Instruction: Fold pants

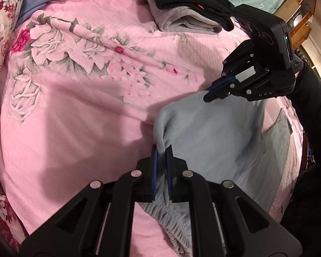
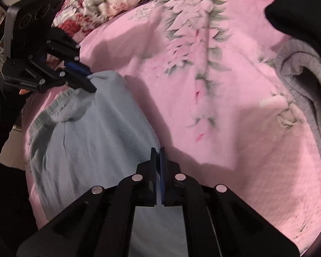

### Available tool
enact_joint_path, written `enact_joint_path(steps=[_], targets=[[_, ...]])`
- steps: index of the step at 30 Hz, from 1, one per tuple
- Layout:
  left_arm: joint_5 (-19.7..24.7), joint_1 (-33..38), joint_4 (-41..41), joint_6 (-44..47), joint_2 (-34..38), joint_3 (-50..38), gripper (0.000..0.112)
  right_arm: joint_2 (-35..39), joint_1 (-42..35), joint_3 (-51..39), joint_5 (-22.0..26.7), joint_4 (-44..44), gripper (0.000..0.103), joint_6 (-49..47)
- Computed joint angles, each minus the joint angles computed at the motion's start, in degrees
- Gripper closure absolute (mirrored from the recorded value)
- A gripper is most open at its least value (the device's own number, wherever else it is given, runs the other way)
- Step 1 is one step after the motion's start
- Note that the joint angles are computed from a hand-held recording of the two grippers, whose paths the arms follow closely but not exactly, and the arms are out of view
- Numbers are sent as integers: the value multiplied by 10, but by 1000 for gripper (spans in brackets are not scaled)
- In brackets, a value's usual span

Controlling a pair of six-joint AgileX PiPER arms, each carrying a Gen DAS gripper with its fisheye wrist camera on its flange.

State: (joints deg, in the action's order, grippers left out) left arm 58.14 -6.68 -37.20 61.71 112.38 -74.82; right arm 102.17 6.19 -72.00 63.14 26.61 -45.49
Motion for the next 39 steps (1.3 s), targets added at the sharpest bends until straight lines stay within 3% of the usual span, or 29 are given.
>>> enact_joint_path(steps=[6,10,13,17,19,24,27,30,32,36,38,39], targets=[[-10,3,8,-50,33,-41,104,7,-21,-26,-32,23,101,14],[-18,2,7,-28,-12,-2,104,-12,-25,-23,-15,22,101,12],[-6,19,-11,18,-80,50,104,-88,-34,13,10,40,101,5],[29,63,-34,90,-198,156,104,-242,-26,95,45,68,101,19],[45,87,-36,124,-261,219,104,-330,27,150,42,48,101,90],[87,169,-20,211,-357,357,104,-463,305,291,-55,-58,101,376],[58,199,-5,245,-354,417,104,-470,460,359,-143,-114,101,548],[12,200,2,260,-344,457,104,-446,557,391,-207,-187,101,720],[-4,196,-5,268,-337,466,103,-427,600,396,-227,-236,101,801],[1,212,-6,283,-334,469,94,-407,600,407,-246,-225,101,809],[14,236,4,296,-353,475,86,-411,600,412,-243,-223,100,812],[26,255,9,306,-362,478,67,-409,605,410,-244,-227,100,820]])
